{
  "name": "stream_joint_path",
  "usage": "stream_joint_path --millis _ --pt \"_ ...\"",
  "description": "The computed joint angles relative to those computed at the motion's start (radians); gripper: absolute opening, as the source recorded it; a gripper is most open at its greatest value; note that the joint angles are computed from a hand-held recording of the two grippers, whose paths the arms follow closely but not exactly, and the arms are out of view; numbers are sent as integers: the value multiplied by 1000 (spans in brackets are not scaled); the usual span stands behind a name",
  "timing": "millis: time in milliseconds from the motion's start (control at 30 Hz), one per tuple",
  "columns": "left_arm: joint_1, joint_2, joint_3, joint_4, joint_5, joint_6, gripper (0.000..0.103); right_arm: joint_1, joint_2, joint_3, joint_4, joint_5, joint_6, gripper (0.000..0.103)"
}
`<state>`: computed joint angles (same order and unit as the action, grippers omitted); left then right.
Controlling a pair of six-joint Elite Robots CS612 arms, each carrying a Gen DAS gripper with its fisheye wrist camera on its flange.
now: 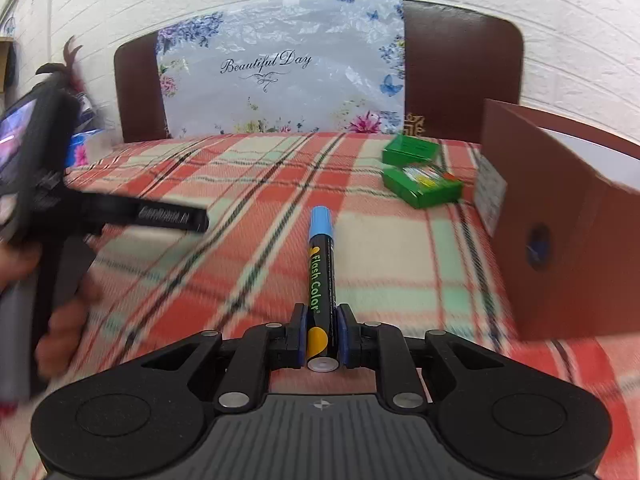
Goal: Organize objects
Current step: 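Grasp the blue-capped Flash Color marker with the right tool, then close the left tool on the marker while the right tool releases it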
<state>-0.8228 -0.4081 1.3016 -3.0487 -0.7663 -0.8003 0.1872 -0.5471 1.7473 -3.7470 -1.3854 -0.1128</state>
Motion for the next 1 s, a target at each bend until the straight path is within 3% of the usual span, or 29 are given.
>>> stream_joint_path --millis 167,300,367,400,567,700,733,800,833,867,933,1000 --pt "1 -1 -8 30 2 -2 100 -5 -5 55 -70 -26 -34 16" --pt "-4 -25 -10 156 -5 -54 99 -11 -2 59 -86 -19 -26 16" --pt "-5 -53 11 156 -89 -86 78 -11 3 58 -98 -19 -29 16" --pt "-4 -66 23 130 -155 -97 76 -15 3 63 -108 -13 -31 16" --pt "-6 -86 20 21 -426 -61 73 -20 7 68 -126 0 -29 16" --pt "-7 -60 -45 64 -587 -34 73 -35 2 81 -128 36 -10 15" --pt "-11 -50 -62 83 -600 -34 74 -40 -1 86 -127 48 1 15" --pt "-30 -40 -87 129 -537 -5 74 -49 -7 98 -131 65 15 15" --pt "-38 -35 -101 156 -513 14 68 -54 -10 106 -135 73 19 15" --pt "-44 -30 -110 163 -503 38 52 -60 -14 114 -137 89 23 15" --pt "-42 -22 -124 141 -569 67 30 -70 -18 133 -155 103 25 15" --pt "-48 -15 -144 156 -585 82 30 -77 -22 155 -175 85 14 15"
